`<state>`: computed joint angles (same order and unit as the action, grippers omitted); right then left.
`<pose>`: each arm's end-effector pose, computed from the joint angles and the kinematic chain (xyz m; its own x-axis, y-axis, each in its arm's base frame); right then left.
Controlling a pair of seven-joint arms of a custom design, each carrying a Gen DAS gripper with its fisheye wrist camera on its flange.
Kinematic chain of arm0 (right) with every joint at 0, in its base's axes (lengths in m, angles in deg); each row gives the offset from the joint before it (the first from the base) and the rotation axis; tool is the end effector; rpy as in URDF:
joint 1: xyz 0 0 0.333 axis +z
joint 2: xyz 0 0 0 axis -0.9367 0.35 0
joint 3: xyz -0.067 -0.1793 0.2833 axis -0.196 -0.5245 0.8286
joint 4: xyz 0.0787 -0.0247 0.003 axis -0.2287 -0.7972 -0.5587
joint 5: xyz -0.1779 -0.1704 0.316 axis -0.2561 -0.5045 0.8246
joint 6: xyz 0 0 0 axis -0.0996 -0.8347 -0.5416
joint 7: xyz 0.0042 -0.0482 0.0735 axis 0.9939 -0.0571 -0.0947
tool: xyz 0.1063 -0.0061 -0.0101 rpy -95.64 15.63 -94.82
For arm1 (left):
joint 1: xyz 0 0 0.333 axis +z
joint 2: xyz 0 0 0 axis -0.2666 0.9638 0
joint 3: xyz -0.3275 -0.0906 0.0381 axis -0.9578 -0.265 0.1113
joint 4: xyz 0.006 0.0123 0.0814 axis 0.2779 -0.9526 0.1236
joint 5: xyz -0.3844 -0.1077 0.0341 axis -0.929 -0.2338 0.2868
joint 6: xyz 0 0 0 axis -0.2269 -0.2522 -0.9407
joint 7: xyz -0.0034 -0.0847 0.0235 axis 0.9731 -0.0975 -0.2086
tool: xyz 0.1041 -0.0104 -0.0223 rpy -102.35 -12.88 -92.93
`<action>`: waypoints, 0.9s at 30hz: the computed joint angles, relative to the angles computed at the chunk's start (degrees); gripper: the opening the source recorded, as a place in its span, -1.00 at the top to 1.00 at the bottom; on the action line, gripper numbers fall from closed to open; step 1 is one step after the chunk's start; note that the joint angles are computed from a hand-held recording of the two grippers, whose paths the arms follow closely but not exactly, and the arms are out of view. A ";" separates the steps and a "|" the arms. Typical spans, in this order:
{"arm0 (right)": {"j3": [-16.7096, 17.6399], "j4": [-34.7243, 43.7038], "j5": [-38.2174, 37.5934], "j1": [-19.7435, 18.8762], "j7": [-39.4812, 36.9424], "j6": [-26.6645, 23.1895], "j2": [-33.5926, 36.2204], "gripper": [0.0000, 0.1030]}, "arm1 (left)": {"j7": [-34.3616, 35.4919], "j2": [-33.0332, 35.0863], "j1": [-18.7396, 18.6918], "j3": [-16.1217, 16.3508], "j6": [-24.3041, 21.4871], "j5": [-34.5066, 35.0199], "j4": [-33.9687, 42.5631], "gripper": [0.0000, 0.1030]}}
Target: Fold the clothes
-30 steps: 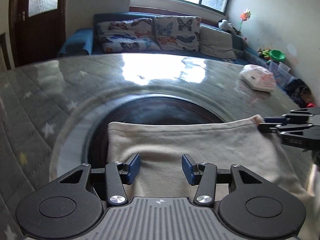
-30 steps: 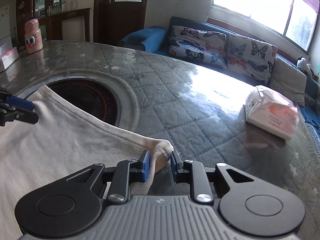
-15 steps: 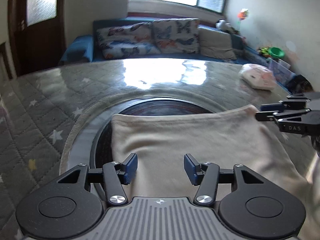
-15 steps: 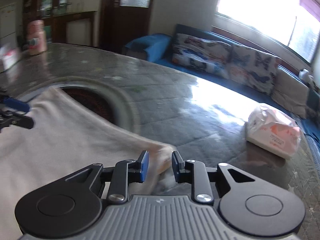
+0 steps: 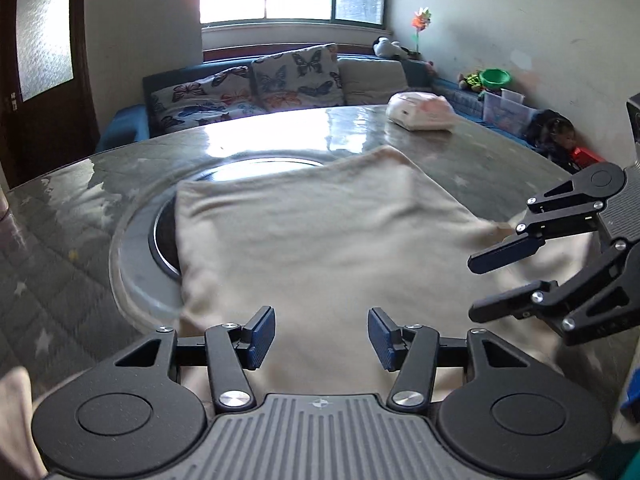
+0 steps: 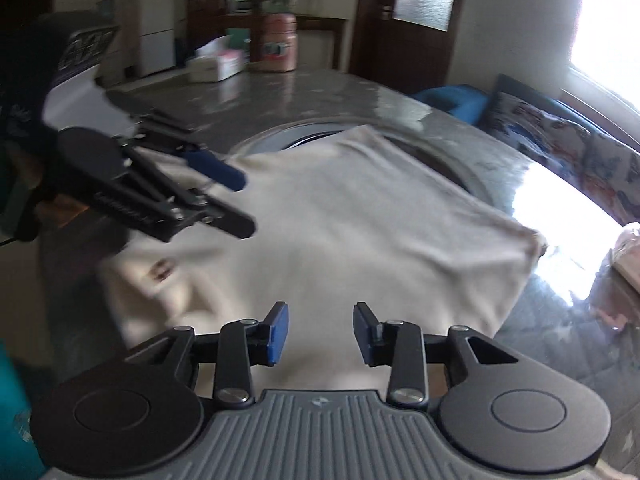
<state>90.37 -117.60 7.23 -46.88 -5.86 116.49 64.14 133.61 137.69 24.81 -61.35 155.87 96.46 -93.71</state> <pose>0.6169 0.2746 0.3022 0.5053 -0.8578 0.0937 -0.5842 -0.4200 -0.6945 0.7131 -0.0570 0.2722 -0.6812 -0.7318 0.0217 -0.4820 0.4260 -0.7656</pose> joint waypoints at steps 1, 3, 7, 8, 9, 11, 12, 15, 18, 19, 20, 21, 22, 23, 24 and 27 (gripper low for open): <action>0.22 -1.28 -0.07 0.28 -0.19 0.99 -0.54 0.25 | 0.36 -0.10 1.11 -0.61 0.41 0.17 -1.47 -0.07; -0.48 -3.31 0.36 1.68 -0.21 2.72 -1.29 0.21 | 0.33 -0.83 2.47 -0.93 1.76 0.95 -4.24 -0.08; -6.48 -8.11 4.65 9.31 -1.98 9.09 -2.36 0.21 | -0.74 -1.30 4.44 -1.24 5.81 4.50 -7.93 -0.10; -5.48 -8.82 5.52 8.48 -1.74 9.58 -2.92 0.21 | -1.44 -1.48 4.64 -1.18 6.16 5.14 -8.29 -0.10; -4.49 -9.53 6.26 7.63 -1.37 10.06 -3.48 0.21 | -2.08 -1.58 4.71 -1.31 6.43 5.83 -8.31 -0.10; -1.62 -11.39 7.03 4.67 0.68 11.86 -4.84 0.21 | -3.36 -1.79 4.82 -1.56 6.98 7.19 -8.34 -0.10; -0.30 -12.42 7.34 3.16 2.21 12.97 -5.56 0.21 | -3.87 -1.43 5.21 -2.23 6.94 7.90 -8.24 -0.10; -1.46 -14.86 13.01 4.02 4.82 15.84 -7.40 0.21 | -5.83 -0.85 4.95 -3.09 5.40 9.58 -7.33 -0.10; -6.55 -15.74 24.62 9.27 1.34 17.03 -8.37 0.21 | -6.54 -0.21 3.88 -3.65 3.91 10.37 -6.61 -0.10; -8.00 -15.55 28.92 10.80 -0.62 17.21 -8.40 0.21 | -6.39 0.18 3.70 -4.12 3.39 10.42 -6.47 -0.10; -8.67 -15.37 32.00 11.51 -2.22 17.64 -8.34 0.21 | -6.16 0.56 3.49 -4.57 2.88 10.37 -6.32 -0.10; -10.81 -14.79 38.16 13.63 -5.37 18.56 -7.93 0.21 | -5.86 0.79 3.52 -4.94 3.01 10.30 -6.72 -0.10; -12.53 -13.90 44.23 15.52 -8.88 19.44 -7.30 0.21 | -5.69 1.03 3.30 -5.28 2.95 10.24 -6.82 -0.10; -13.77 -12.87 49.87 16.77 -12.18 20.40 -6.62 0.21 | -5.43 1.40 3.11 -5.70 2.56 10.21 -6.70 -0.11; -14.34 -11.92 54.45 17.15 -14.70 21.19 -6.08 0.21 | -5.18 1.57 2.89 -5.94 2.41 10.13 -6.74 -0.11; -13.90 -10.77 62.04 15.62 -17.51 23.92 -4.95 0.21 | -4.45 1.82 1.96 -6.23 1.69 9.81 -6.68 -0.12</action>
